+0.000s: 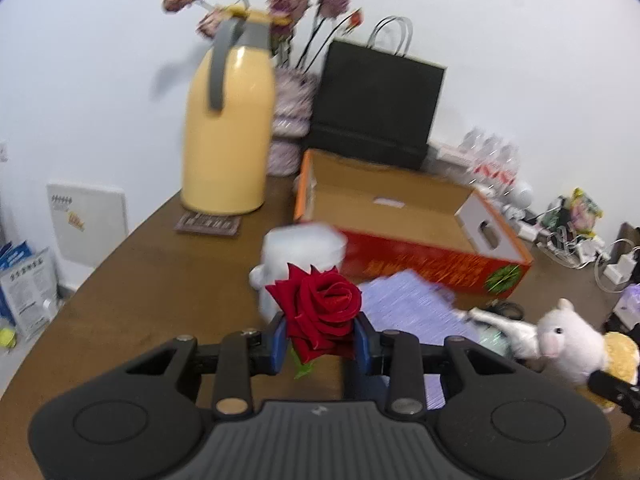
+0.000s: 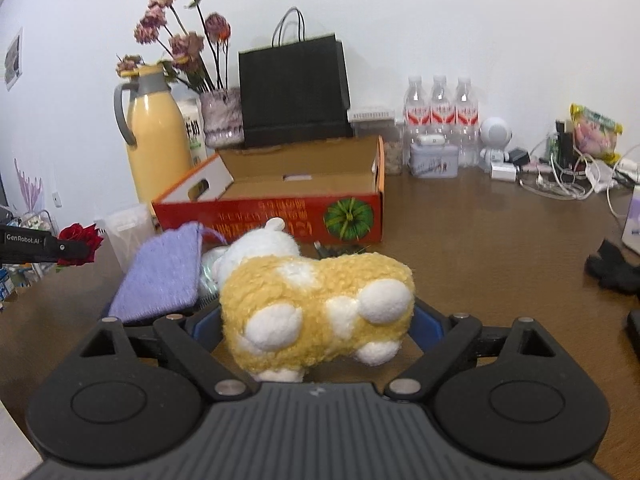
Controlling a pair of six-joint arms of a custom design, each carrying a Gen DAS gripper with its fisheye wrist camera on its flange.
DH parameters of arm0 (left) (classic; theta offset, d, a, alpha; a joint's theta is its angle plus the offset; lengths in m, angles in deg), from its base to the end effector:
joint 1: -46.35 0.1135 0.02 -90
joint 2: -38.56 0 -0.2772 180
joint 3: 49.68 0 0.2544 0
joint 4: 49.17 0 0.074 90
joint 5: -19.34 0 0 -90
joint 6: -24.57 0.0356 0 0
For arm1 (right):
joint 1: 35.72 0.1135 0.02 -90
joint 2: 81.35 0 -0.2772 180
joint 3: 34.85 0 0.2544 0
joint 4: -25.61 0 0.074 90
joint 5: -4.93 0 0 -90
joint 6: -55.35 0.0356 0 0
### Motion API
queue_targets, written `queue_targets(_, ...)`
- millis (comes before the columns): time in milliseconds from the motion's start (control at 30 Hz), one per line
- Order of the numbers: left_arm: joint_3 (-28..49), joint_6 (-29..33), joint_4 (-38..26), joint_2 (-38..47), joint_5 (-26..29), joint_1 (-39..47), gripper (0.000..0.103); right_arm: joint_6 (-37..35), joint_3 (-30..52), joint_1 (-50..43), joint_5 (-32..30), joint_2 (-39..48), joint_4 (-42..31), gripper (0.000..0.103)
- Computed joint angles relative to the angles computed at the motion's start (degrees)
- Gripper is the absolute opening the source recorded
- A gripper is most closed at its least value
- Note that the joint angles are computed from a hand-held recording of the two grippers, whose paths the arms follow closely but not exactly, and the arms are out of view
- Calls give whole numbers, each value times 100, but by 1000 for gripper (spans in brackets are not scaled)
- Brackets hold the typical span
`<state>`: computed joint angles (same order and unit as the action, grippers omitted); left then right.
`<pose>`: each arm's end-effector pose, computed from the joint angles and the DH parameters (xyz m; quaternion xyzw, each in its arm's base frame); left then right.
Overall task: Organize objects
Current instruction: 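Carry the plush sheep and red rose into the cardboard box and open both tools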
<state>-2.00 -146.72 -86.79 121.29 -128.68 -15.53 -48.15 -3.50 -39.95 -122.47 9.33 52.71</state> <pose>0.1307 -0.1805 0.1537 -0.2178 0.8399 0.0264 0.4965 0.2405 0.0039 0.1173 -0.2214 0.8141 0.2069 0.4953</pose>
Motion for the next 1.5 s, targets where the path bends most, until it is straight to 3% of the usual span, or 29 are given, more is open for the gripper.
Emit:
queue_targets(167,354,782,278,-7,-140,125,33,248,94,225,116,-256,27,92)
queue_targets(367,590,1968,1108,96,-73,531,33,570,458,639,425,-196,153,92)
queue_targets(633,758,3540,2529,445,316,1347,33,776,1300,1251,975,375,226,92)
queue_targets(833,942,4509,3214,693,596,1834,33,594,2037,1536,1173,872,27,92)
queue_targets(1233,1602,5873,3577,1211,1388,2813,33,-174,4074,1740,1353,1767,-1487,92)
queue_targets(1500,2446,5738,3527,2240,2236,3534,33,-266,5418,2094,1537,3002,-1777,92)
